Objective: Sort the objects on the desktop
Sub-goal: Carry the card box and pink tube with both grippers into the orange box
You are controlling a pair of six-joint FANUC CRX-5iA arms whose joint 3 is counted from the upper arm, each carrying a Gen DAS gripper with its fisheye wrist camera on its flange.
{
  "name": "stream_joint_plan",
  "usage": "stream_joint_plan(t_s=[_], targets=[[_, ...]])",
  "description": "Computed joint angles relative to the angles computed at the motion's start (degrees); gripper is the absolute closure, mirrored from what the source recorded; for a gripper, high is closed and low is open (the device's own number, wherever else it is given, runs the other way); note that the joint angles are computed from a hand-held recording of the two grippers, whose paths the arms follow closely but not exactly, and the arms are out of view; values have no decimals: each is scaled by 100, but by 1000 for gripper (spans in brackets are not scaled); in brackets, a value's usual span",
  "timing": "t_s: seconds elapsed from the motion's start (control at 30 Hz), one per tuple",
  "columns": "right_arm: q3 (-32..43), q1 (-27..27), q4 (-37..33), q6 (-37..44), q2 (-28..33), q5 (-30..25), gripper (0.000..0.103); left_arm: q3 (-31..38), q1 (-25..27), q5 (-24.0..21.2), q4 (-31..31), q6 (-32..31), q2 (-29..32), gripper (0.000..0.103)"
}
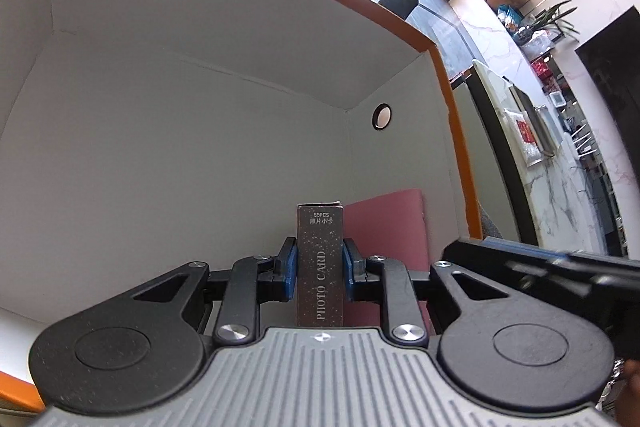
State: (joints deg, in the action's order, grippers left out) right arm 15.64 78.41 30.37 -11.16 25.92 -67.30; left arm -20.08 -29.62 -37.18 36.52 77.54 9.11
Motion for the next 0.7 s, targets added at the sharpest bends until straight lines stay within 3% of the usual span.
stream_joint_plan(t_s=[0.17,0.27,0.4,0.63,0.7], targets=[[-335,203,743,-763,-153,-309,61,372,-100,-174,-554,454,125,78],[-504,222,808,-1008,-232,-326,61,566,-147,-295,-761,639,232,77],[-665,219,783,-1223,-280,-226,60,457,-145,-283,-340,381,257,71],[-821,176,658,-1260,-319,23,61,257,-82,-348,111,30,178,71],[-959,157,658,-1351,-379,221,71,324,-101,-362,-36,75,204,74]])
